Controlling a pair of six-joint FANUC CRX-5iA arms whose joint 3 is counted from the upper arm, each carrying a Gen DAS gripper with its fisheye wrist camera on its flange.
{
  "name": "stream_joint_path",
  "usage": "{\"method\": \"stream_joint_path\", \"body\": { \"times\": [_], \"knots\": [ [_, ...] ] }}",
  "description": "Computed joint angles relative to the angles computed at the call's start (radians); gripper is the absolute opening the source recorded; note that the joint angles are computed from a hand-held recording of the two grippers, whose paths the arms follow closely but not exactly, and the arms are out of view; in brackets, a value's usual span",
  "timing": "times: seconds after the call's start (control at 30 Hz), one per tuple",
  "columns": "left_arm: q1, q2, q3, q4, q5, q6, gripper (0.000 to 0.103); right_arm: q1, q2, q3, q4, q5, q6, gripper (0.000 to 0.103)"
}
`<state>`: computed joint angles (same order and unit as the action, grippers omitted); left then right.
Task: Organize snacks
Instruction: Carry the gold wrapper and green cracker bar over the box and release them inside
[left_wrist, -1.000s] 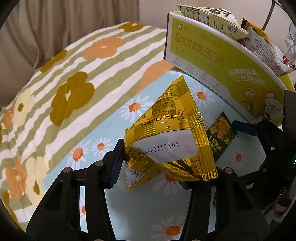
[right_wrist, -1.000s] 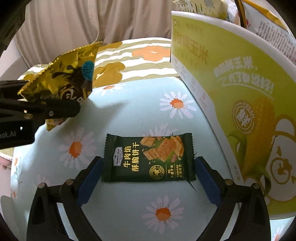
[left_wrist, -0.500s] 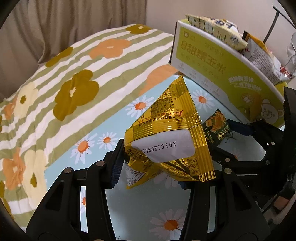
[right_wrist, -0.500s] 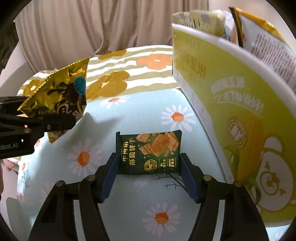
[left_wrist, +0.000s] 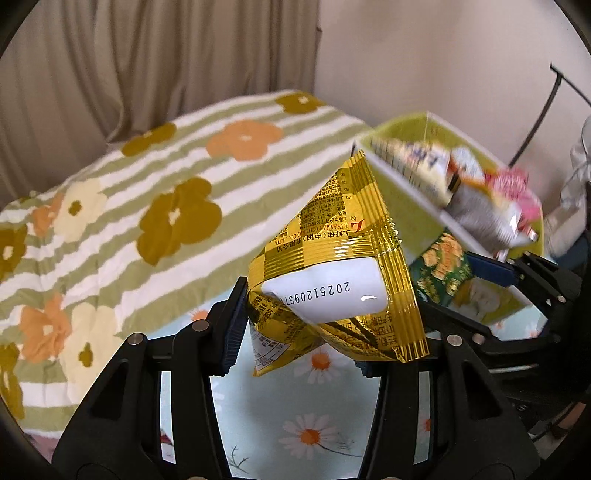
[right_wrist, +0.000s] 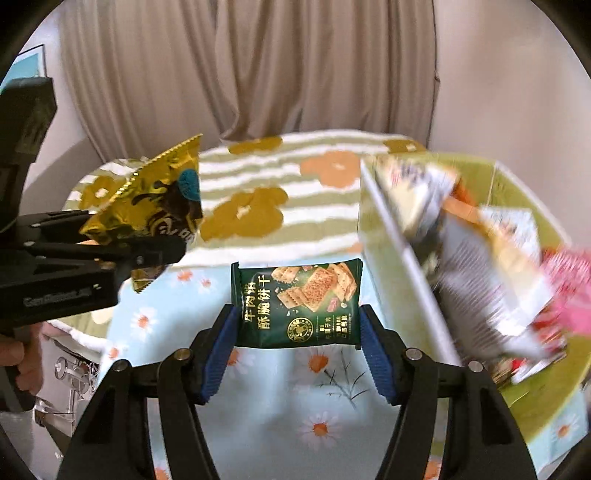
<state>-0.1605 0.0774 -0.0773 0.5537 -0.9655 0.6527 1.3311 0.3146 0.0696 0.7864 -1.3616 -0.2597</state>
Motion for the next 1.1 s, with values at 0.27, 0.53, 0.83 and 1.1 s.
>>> {"method": "stream_joint_path", "body": {
  "times": [0.27, 0.53, 0.83, 1.1],
  "knots": [
    [-0.086, -0.086, 0.059, -0.072, 0.026, 0.195, 0.044, 0.084, -0.199, -0.140, 0.105, -0.050, -0.042, 0.060],
    [-0.305, -0.101, 0.128, -0.202, 0.064, 0.531, 0.044, 0.185, -0.465, -0.313, 0.100, -0.161, 0.031, 0.060],
    [-0.522, 0.003, 0.264, -0.351, 0.027, 0.828, 0.044, 0.269, -0.672, -0.440, 0.045, -0.256, 0.043, 0.060],
    [-0.592, 0.144, 0.395, -0.398, -0.127, 0.890, 0.055, 0.267, -0.765, -0.528, -0.001, -0.245, -0.014, 0.060]
  ]
}}
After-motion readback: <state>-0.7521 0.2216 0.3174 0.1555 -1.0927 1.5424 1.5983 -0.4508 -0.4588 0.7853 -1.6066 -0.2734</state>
